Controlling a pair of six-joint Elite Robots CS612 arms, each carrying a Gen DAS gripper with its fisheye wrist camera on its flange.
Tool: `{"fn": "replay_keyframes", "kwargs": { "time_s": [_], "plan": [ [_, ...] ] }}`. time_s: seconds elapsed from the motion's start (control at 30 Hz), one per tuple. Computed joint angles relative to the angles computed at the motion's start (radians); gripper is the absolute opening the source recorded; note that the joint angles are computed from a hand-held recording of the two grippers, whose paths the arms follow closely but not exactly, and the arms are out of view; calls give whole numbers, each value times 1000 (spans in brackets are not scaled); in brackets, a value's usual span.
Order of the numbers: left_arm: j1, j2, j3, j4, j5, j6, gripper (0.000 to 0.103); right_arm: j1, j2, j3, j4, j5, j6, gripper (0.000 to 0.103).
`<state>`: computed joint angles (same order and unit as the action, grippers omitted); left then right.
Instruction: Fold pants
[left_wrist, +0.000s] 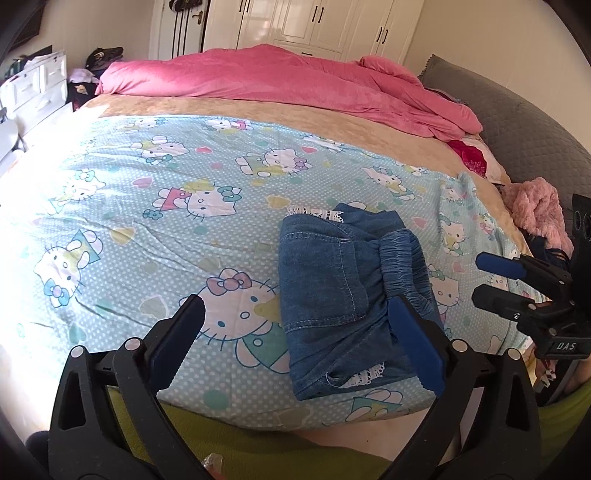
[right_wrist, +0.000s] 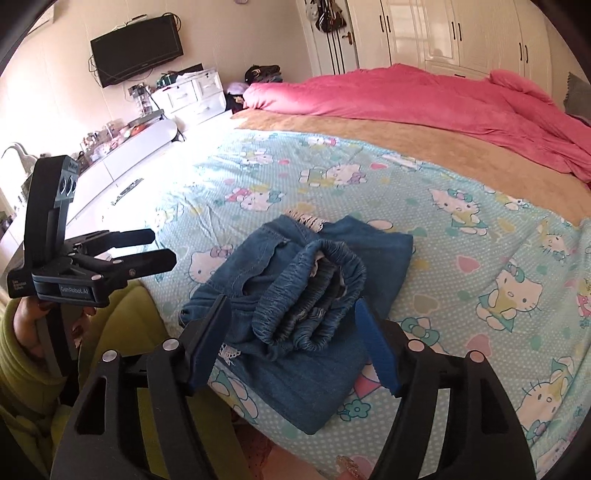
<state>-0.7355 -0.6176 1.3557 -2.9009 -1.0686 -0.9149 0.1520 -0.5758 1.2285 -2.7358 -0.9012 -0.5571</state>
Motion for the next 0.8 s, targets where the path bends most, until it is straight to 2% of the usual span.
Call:
{"fn": "replay_keyframes", "kwargs": {
  "time_s": [0.2,0.27,0.3,0.33,0.37,0.43,0.53,0.6,0.67,0.7,0.73,0.8],
  "plan": [
    [-5,-4,5,-1,12,2,93,-9,-7,12,-59,7,41,77],
    [-10,-5,1,34,42,-6,93,-12,-5,8,-69,4,54,77],
    [-13,-7,-6,87,75,-24,93,-13,-5,6,-75,1,62,77],
    [-15,-7,-11,114,88,-33,87,-15,-3,1,-79,-1,71,77],
    [-13,-5,-13,122,83,-36,73,-16,0,-4,-85,0,78,77],
    [-6,0,-19,106,48,-28,53,-15,10,-30,-81,-7,81,77],
    [-3,23,-50,74,-3,48,35,-7,34,-97,-34,-8,65,77],
    [-3,45,-83,65,-38,113,32,4,64,-173,41,0,43,74],
    [-6,68,-121,108,-43,150,32,18,92,-244,119,-10,15,59],
    [-4,81,-143,151,-63,153,31,27,108,-283,162,-23,-6,49],
    [2,93,-157,182,-110,145,24,38,127,-326,214,-33,-43,45],
    [5,108,-165,196,-168,134,22,60,165,-408,333,-59,-124,41]
  ]
}}
